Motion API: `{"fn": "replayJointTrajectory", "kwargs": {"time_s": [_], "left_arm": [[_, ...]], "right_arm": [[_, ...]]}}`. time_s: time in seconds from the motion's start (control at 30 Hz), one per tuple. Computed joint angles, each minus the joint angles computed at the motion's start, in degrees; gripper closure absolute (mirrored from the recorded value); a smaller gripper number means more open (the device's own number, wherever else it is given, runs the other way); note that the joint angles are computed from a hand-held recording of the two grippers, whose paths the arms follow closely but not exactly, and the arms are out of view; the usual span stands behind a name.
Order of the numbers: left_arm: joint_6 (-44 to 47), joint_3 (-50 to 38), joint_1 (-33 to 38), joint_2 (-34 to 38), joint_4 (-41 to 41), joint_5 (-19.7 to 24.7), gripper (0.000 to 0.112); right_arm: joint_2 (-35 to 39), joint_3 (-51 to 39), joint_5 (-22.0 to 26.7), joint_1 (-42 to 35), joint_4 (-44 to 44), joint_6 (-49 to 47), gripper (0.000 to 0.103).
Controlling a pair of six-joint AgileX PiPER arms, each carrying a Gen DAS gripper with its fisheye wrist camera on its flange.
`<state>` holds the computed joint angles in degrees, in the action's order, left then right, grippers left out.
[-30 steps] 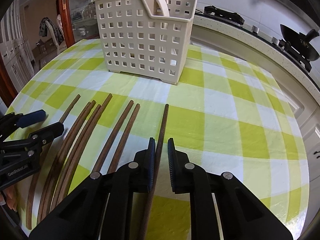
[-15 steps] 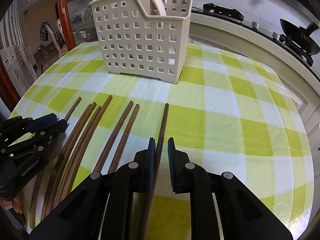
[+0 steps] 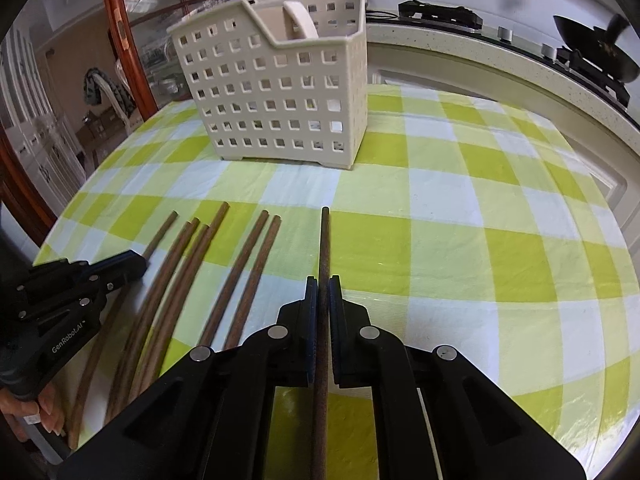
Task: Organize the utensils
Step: 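Lift the left tool's chopstick upright while the right tool lifts its chopstick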
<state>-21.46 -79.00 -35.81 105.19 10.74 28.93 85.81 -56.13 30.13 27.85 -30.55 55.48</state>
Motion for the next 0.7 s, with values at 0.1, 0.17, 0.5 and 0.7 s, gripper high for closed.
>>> {"fn": "replayJointTrajectory", "kwargs": {"time_s": [0.1, 0.17, 0.5, 0.7], "left_arm": [[-0.7, 1.8, -0.1, -3.6, 0.9, -1.2, 0.107], [-1.6, 2.6, -0.4, -6.1, 1.6, -1.6, 0.107], [-8.5, 6.7, -2.8, -18.6, 9.1, -3.5, 0.107], [-18.8, 9.8, -6.4, -23.8, 21.8, -3.4, 0.107]], "right_arm": [[-2.4, 0.0, 1.7, 2.3, -4.0, 4.0, 0.097], [-3.9, -0.5, 3.2, 3.6, -6.4, 6.3, 0.097], [-11.7, -4.6, 12.7, 12.7, -17.1, 13.8, 0.097], [-14.1, -5.7, 18.5, 19.0, -22.6, 17.4, 0.097]]}}
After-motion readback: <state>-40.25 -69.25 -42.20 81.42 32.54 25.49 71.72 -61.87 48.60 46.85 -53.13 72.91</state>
